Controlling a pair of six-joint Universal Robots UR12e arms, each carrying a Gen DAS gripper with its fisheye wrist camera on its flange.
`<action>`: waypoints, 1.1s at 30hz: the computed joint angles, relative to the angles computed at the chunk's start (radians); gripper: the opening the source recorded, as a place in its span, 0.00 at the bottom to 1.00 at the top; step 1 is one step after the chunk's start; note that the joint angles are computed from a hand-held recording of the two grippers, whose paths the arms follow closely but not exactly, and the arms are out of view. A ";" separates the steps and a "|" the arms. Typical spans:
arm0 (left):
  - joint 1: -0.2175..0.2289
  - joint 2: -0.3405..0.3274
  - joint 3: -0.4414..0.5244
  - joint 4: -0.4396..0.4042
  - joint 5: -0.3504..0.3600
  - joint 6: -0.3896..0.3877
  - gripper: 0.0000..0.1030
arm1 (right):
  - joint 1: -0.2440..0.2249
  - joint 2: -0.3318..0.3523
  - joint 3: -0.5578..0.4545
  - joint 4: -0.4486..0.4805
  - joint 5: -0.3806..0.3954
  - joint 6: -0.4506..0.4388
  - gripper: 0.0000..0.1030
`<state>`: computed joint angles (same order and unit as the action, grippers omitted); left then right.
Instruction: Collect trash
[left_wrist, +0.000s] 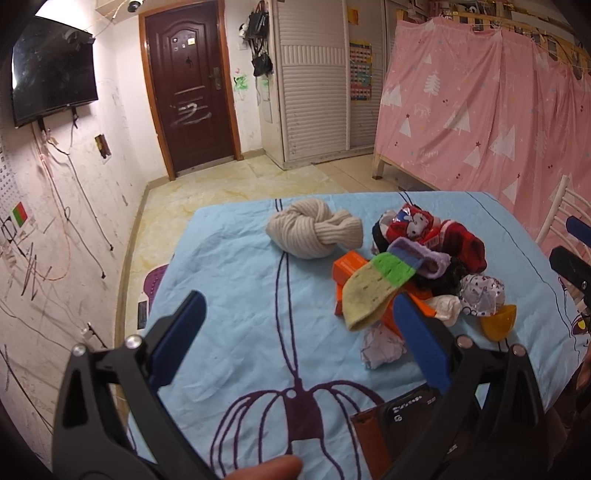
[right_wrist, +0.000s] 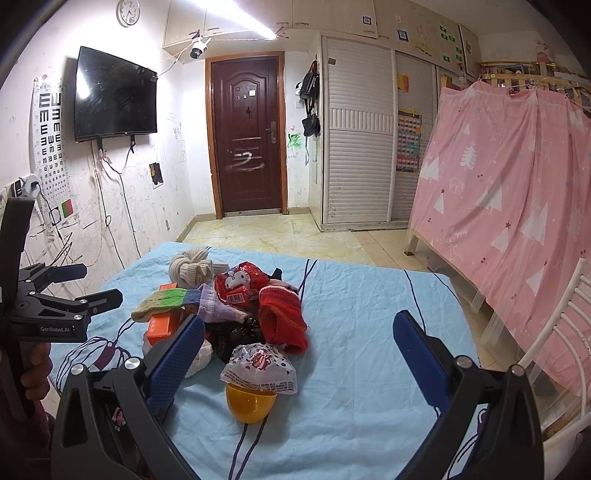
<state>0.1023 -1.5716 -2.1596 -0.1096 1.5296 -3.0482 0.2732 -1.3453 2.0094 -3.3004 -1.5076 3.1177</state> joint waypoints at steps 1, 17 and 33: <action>0.000 0.000 0.000 0.000 0.000 0.000 0.94 | 0.001 0.001 0.000 -0.002 -0.002 -0.001 0.92; 0.032 0.012 0.011 -0.060 -0.097 0.004 0.94 | -0.018 -0.010 0.004 0.052 0.090 0.006 0.92; 0.001 -0.026 0.051 -0.164 -0.144 0.027 0.94 | -0.063 0.003 0.004 0.225 0.309 -0.045 0.83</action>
<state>0.1035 -1.5973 -2.1087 -0.2740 1.3851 -3.0210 0.2103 -1.3422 2.0137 -3.0755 -1.1989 3.0729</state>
